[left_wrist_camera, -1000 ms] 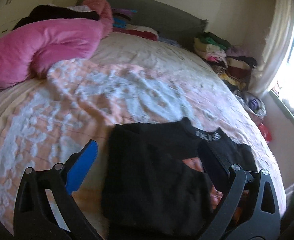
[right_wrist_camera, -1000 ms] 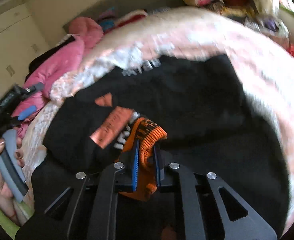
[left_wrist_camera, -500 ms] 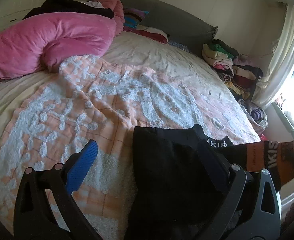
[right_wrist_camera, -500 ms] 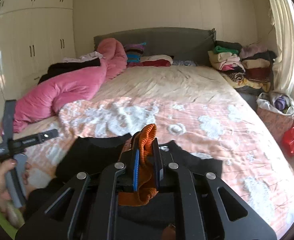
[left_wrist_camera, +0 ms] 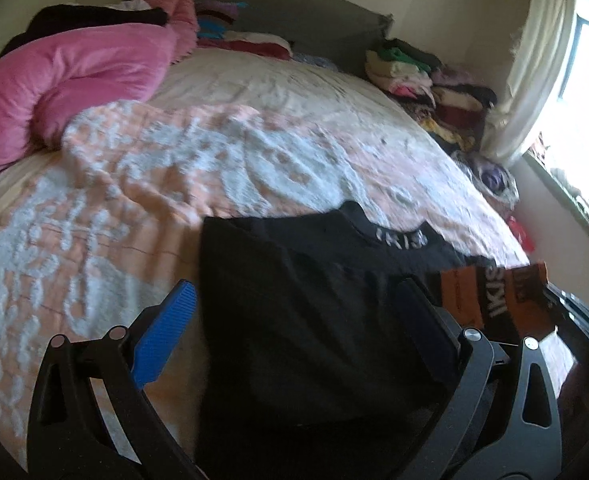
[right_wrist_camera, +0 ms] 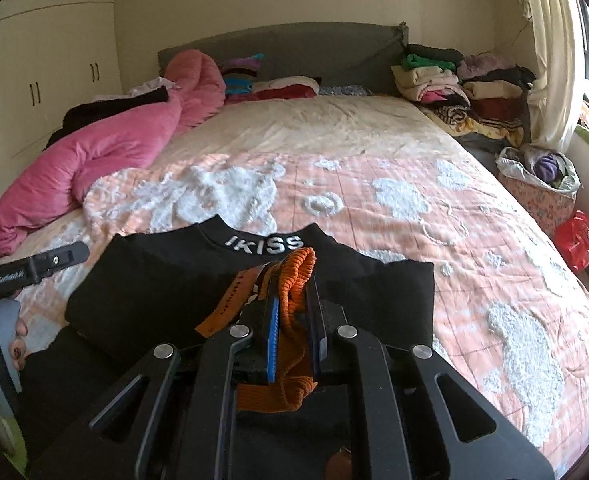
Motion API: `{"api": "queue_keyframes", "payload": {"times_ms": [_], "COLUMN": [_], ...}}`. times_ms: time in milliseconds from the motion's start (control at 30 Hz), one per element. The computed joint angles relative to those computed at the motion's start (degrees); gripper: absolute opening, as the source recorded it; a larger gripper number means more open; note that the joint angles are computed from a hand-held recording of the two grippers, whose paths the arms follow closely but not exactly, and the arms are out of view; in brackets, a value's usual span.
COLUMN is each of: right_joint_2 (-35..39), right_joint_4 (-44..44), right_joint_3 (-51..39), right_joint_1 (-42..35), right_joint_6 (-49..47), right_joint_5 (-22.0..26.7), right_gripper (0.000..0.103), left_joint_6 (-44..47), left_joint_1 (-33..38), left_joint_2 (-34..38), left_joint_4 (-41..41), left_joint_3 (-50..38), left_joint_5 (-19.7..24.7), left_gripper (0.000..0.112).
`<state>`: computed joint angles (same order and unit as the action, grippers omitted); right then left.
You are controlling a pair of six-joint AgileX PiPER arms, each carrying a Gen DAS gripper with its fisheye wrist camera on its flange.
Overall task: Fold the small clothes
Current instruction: 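Grasp the orange cuff with the right tool and lay it flat, then move both open tools over the folded sleeves toward the shirt hem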
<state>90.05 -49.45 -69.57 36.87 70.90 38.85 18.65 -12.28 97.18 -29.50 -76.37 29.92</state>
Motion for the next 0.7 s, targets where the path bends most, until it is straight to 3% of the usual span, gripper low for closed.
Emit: {"api": "queue_keyframes", "payload": {"times_ms": [700], "right_joint_2": [-0.1], "right_joint_4": [2.6], "right_joint_3": [1.0], "right_joint_1": [-0.5], "right_joint_6": [1.5], "right_joint_5": [1.1], "right_gripper": [0.014], "left_joint_6": [0.0], "left_joint_1": [-4.3], "left_joint_2": [0.8], "left_joint_4": [3.5], "left_joint_3": [-0.4], "left_joint_5": [2.4], "left_gripper": [0.093]}}
